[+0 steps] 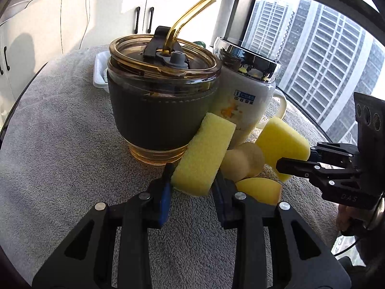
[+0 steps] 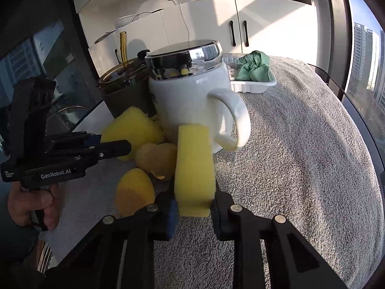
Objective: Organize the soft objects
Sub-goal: 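Grasp a yellow sponge with the left tool while the right grasps another, then carry both yellow sponges over the white tray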
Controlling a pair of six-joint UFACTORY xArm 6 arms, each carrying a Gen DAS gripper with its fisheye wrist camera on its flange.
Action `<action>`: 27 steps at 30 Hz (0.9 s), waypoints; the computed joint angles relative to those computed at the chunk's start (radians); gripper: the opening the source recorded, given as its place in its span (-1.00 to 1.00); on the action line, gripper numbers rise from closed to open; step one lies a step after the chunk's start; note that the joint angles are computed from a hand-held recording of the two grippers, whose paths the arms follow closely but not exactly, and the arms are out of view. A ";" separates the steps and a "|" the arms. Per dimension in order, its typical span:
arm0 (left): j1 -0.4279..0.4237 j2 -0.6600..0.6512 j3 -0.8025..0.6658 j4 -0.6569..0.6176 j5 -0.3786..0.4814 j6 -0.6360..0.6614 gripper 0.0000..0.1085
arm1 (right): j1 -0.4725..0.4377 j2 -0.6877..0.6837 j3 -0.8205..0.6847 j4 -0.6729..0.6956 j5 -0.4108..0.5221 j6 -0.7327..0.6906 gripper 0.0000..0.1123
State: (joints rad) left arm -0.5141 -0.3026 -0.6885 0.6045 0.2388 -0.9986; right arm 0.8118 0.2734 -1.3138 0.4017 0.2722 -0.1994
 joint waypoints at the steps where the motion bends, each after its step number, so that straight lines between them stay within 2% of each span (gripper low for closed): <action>1: -0.002 -0.003 0.002 0.006 0.002 -0.009 -0.48 | 0.002 -0.009 0.010 0.000 -0.002 0.001 -0.55; 11: -0.021 -0.097 0.060 0.069 0.041 -0.110 -0.48 | 0.003 -0.107 0.101 -0.078 -0.018 0.062 -0.55; 18: -0.053 -0.202 0.074 0.106 0.129 -0.151 -0.48 | 0.002 -0.157 0.131 -0.137 -0.012 0.106 -0.55; 23: -0.045 -0.289 0.048 0.121 0.214 -0.129 -0.48 | -0.017 -0.196 0.123 -0.185 0.004 0.115 -0.55; 27: 0.006 -0.295 -0.014 0.088 0.248 -0.023 -0.48 | -0.055 -0.198 0.062 -0.209 0.035 0.092 -0.55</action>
State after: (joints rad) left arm -0.5085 -0.5971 -0.7020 0.6921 0.4867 -1.0220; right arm 0.7573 0.0754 -1.2519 0.1929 0.3074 -0.1073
